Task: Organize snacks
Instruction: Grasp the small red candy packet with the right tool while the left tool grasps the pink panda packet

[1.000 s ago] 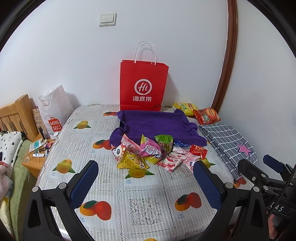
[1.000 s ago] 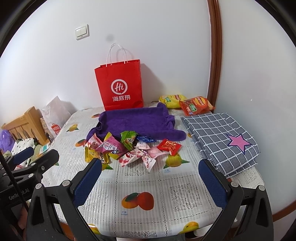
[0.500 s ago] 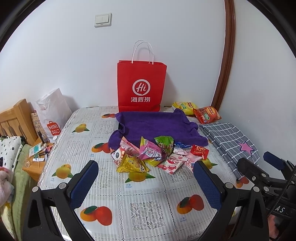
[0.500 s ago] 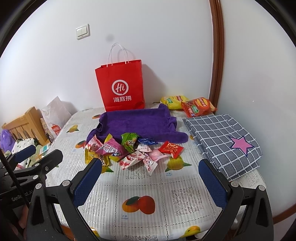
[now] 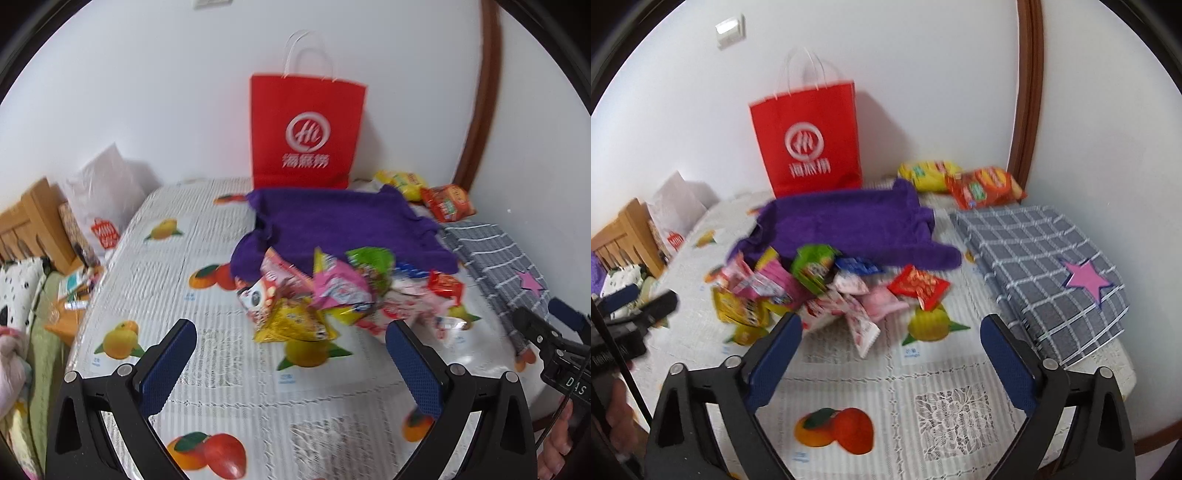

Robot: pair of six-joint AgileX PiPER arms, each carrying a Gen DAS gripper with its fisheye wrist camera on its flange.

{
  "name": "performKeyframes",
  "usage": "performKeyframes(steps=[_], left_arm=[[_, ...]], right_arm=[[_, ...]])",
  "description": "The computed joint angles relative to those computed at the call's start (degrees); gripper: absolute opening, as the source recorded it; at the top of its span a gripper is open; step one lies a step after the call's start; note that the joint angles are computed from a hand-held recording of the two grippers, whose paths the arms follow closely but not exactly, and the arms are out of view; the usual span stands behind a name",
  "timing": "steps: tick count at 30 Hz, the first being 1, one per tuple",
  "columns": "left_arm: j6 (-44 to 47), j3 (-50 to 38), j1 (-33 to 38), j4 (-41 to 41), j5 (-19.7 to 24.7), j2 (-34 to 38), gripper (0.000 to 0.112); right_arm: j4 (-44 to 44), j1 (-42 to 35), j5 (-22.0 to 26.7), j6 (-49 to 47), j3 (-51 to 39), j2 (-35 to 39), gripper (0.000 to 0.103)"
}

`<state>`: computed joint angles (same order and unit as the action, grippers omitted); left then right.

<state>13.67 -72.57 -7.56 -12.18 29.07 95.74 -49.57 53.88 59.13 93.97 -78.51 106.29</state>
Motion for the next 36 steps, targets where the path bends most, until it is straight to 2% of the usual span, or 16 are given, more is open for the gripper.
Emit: performKeyframes(steps=[1,5,13,16,20,24,29,33,36], left_arm=[[-0.34,-0.92,0.47,0.23,0.26,1.35,0.103],[1.67,-3.82,2.76,-2.5,0.73,5.98,0.103],[1.16,-10.93,4.13,-2.37,2.49,13.98,0.103],[2.06,-12.97,4.61,-4.85,2.38,16.0,0.103],[5.5,-16.67,5.5,-10.17,4.61,19.03,0.103],[6.96,-19.01,5.45,-12.06,6.0,21.38,0.103],[5.58,-21.86,4.51,-10.71,6.79,24.47,0.103],[1.5,-25.76,3.81,-5.92,7.26,27.2,0.103],[-1.56,-30.41,2.73,-0.82,9.83,30.29,0.103]], right_arm=[[0.47,-0.98,-1.31,-0.1,0.83,0.42,0.084],[2.57,-5.7,-7.6,-0.68,3.89,1.88,0.078],[1.71,-13.71,-13.86,-3.49,4.62,5.36,0.077],[2.99,-17.34,-15.72,-8.24,2.97,7.7,0.077],[6.77,-21.45,-18.92,-15.91,-0.42,11.47,0.077],[8.49,-22.87,-20.96,-21.22,-3.0,14.42,0.078],[10.76,-23.79,-20.43,-25.85,-6.92,18.8,0.078],[11.35,-24.88,-22.5,-26.41,-6.93,19.24,0.078],[11.76,-25.55,-23.19,-27.23,-7.57,19.91,0.078]])
